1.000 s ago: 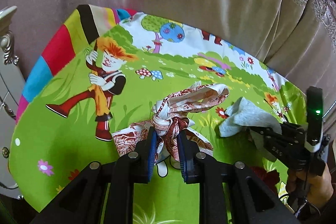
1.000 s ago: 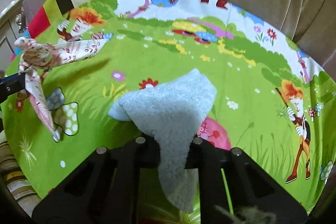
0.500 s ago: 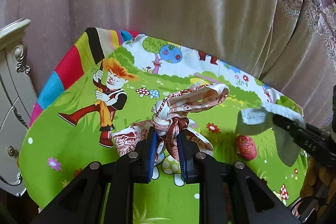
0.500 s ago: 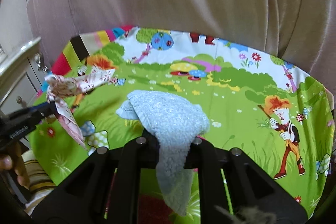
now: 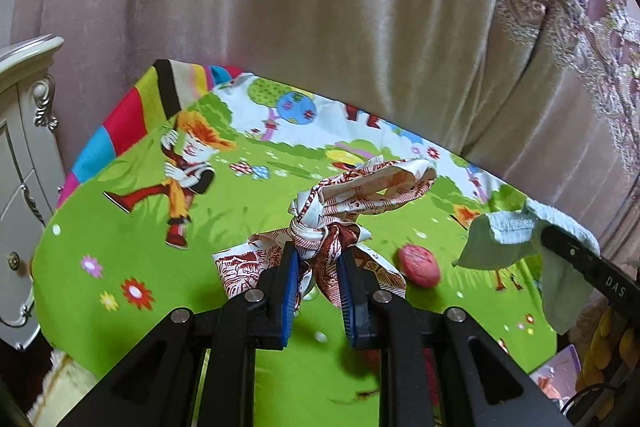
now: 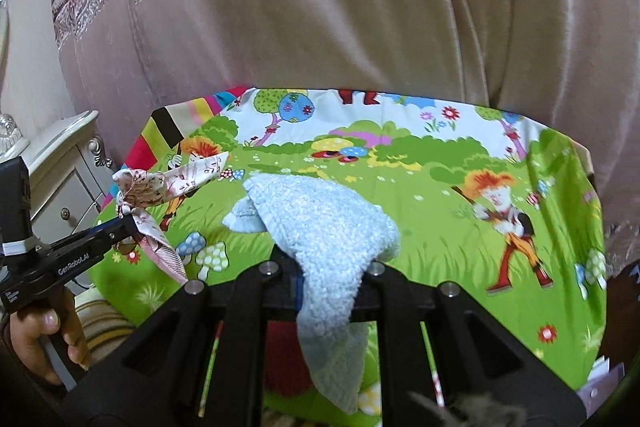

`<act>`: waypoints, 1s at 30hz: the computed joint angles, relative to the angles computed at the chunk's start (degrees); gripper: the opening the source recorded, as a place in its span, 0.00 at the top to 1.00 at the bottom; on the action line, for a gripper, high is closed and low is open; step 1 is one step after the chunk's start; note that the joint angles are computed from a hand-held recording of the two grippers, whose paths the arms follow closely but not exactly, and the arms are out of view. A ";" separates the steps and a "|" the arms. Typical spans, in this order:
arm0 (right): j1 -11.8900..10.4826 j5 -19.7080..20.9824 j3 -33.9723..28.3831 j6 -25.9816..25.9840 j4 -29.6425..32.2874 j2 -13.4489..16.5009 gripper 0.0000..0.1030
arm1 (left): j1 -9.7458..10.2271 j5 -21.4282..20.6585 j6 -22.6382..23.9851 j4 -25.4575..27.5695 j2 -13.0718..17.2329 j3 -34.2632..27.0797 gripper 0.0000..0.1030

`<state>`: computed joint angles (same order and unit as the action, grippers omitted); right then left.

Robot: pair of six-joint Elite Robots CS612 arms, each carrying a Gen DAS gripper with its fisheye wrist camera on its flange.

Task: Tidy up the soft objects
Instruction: 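Lift both held items and carry them over the box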

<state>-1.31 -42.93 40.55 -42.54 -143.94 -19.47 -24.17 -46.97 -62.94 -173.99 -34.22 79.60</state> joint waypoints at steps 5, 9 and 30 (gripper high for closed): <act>-1.89 -0.52 3.74 0.92 -1.27 -1.83 0.86 | -1.17 -1.25 3.03 -0.76 0.60 -1.58 0.80; -3.62 -0.90 4.86 2.91 -2.17 -2.34 0.86 | -1.98 -2.29 5.30 -1.59 1.02 -2.82 0.80; -11.10 -7.34 6.77 12.10 -11.17 -2.67 0.86 | -5.59 -14.81 17.37 0.15 6.12 -15.36 0.80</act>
